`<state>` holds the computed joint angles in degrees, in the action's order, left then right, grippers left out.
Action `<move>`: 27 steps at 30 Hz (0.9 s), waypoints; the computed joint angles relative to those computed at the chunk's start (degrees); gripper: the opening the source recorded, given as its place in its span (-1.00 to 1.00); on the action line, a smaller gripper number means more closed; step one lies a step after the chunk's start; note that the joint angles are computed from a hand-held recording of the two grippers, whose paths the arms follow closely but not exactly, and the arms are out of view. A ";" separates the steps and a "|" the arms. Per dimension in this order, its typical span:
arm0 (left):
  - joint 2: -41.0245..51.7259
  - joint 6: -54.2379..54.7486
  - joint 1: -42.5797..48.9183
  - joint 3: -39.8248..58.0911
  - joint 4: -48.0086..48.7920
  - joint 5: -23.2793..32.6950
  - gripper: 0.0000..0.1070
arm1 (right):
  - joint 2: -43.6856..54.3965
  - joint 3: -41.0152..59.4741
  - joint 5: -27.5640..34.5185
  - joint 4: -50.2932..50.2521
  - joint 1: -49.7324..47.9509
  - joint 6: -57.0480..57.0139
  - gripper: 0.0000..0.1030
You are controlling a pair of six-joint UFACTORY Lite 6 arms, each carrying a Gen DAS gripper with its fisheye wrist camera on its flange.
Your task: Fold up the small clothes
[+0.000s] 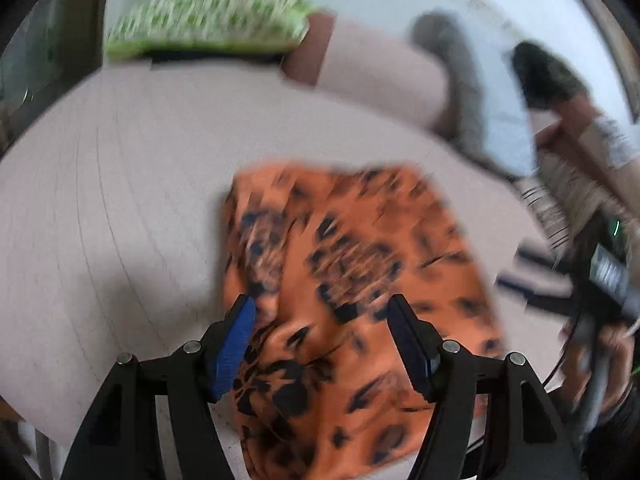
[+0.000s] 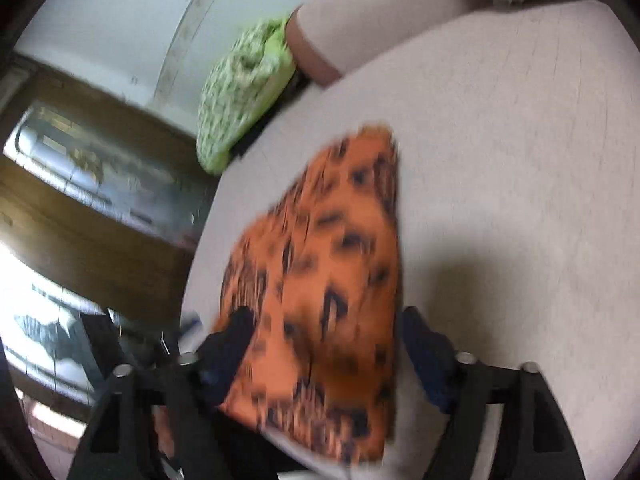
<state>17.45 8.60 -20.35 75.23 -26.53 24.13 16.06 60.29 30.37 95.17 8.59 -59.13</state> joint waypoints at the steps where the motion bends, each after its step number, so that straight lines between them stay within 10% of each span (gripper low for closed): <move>1: 3.14 -1.12 0.04 1.32 0.91 0.95 0.30 | 5.92 6.00 3.26 -4.00 -1.60 1.89 0.57; 5: 3.96 3.78 0.67 -0.17 -3.96 -1.08 0.34 | 28.66 29.98 10.37 -10.53 -3.56 14.22 0.57; 7: 4.55 5.31 0.83 0.07 -5.30 -1.01 0.35 | 37.07 39.88 14.45 -12.88 -3.65 20.09 0.04; 8: 4.28 6.77 0.99 -0.64 -6.80 -1.28 0.35 | 37.68 41.37 13.39 -14.07 -3.06 20.59 -0.34; 12: 3.89 9.62 1.09 -1.65 -8.16 -2.14 0.44 | 27.30 31.78 6.68 -11.20 -1.18 12.18 -0.43; 16: 3.31 5.83 0.20 -2.38 -3.12 -3.35 0.46 | 34.03 27.90 12.75 1.10 -5.43 8.30 -0.31; 18: 3.34 7.26 0.67 -2.49 -4.96 -3.10 0.46 | 28.13 21.86 11.96 3.88 -5.62 5.75 0.33; 27: -8.16 -2.17 -2.71 -10.96 3.88 -7.77 0.45 | 6.30 -3.10 13.69 6.62 -2.89 -3.74 0.48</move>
